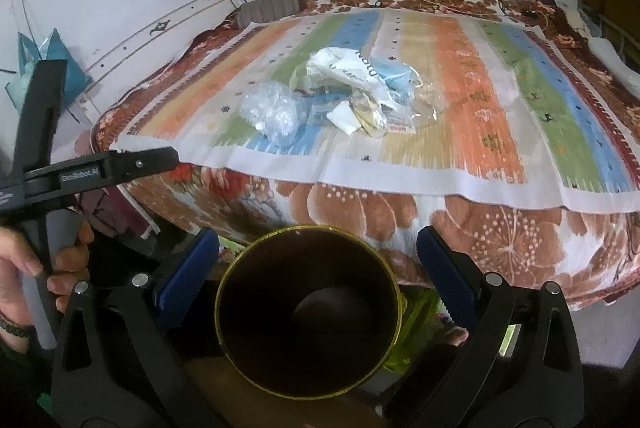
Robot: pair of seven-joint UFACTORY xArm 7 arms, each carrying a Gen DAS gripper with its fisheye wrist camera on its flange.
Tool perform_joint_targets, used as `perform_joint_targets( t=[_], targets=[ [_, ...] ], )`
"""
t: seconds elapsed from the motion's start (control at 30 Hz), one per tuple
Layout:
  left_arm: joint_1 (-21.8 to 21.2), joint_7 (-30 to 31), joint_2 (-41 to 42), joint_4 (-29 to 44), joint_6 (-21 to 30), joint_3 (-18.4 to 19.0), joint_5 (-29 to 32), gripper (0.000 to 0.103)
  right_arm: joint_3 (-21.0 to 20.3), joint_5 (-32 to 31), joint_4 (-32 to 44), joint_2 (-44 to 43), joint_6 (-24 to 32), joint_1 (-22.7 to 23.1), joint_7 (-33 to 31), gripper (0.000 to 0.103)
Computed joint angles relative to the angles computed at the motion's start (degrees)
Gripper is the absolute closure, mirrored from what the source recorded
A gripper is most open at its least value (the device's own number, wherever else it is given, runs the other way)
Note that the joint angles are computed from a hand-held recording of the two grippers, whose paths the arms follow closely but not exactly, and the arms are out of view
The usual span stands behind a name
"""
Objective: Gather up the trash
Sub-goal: 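Hold both tools open above the dark bin and move toward the trash pile, then close the left gripper on the clear plastic bag while the right gripper grasps a paper wrapper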
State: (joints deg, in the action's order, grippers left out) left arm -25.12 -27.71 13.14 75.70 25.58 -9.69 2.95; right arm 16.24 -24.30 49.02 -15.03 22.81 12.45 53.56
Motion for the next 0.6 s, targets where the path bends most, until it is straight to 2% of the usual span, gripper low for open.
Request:
perform_joint_targets(
  t=[0.13,0.37,0.47,0.6],
  targets=[
    [0.8,1.1,2.0,3.3,1.4,0.0,-1.8,0.008,0.4,-3.2,2.9,1.8,2.3,-1.1,0.1,0.009],
    [0.6,0.8,7.5,11.7,7.7,1.0,-1.8,0.007,-2.4,-2.7,7.4,5.7,3.9,0.5,-3.9,0.009],
    [0.3,-0.1,9.1,14.4,8.9,1.9,-0.7,0.007,-3.3,-3.1,9.3,7.4,4.3,0.9,-5.0,0.009],
    [0.5,-0.2,12.1,19.0,11.7,2.5,-0.1,0.007,-4.9,-0.7,11.9,9.8,4.8,1.8,-8.4,0.009]
  ],
)
